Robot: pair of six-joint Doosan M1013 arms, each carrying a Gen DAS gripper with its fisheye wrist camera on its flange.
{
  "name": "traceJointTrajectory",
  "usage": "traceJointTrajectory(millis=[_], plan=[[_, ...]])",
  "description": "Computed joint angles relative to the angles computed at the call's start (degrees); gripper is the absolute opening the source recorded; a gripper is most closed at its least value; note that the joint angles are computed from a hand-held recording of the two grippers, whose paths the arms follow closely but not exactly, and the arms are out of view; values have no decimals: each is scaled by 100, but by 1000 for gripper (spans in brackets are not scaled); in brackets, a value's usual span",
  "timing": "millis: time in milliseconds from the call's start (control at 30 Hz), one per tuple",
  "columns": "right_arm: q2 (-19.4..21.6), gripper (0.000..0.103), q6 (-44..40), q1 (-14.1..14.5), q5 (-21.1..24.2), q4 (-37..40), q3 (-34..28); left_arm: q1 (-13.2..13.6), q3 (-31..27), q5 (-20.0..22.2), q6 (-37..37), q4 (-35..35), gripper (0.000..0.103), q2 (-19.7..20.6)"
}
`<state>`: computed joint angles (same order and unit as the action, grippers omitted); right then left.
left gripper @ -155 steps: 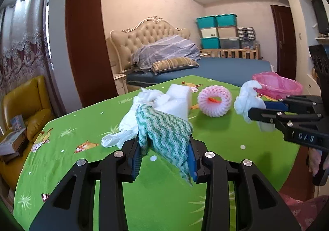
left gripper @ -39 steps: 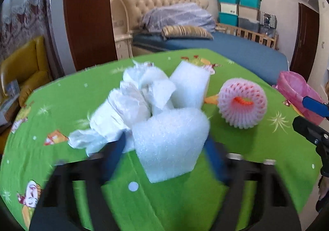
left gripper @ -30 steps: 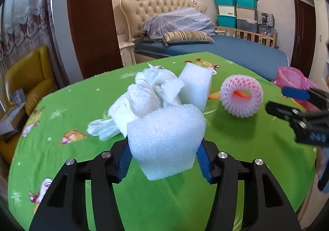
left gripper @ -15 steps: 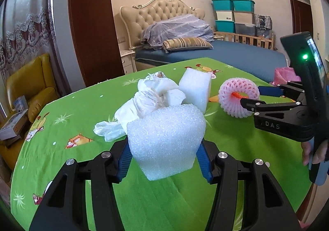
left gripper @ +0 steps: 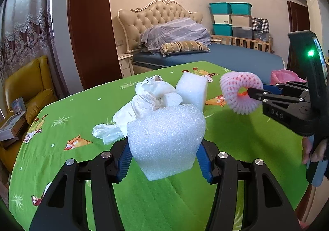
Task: Collect trash
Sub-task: 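Carry the foam block and foam net over the pink bin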
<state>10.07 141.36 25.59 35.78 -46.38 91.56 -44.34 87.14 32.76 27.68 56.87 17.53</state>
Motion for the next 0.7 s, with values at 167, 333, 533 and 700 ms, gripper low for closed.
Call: traceJointTrajectory(millis=[167,333,533,700], plan=[[-121,20,474,-30,-210,-218,144,24,5,-35,-41,-19,52,-3],[-291,20,625,60,-397,-289,338,13,22,-18,-150,127,52,1],[-559,20,787,137,-516,-433,606,-43,40,62,-297,421,52,5],[-732,20,897,130,-578,-418,801,-72,23,136,-301,463,52,15]])
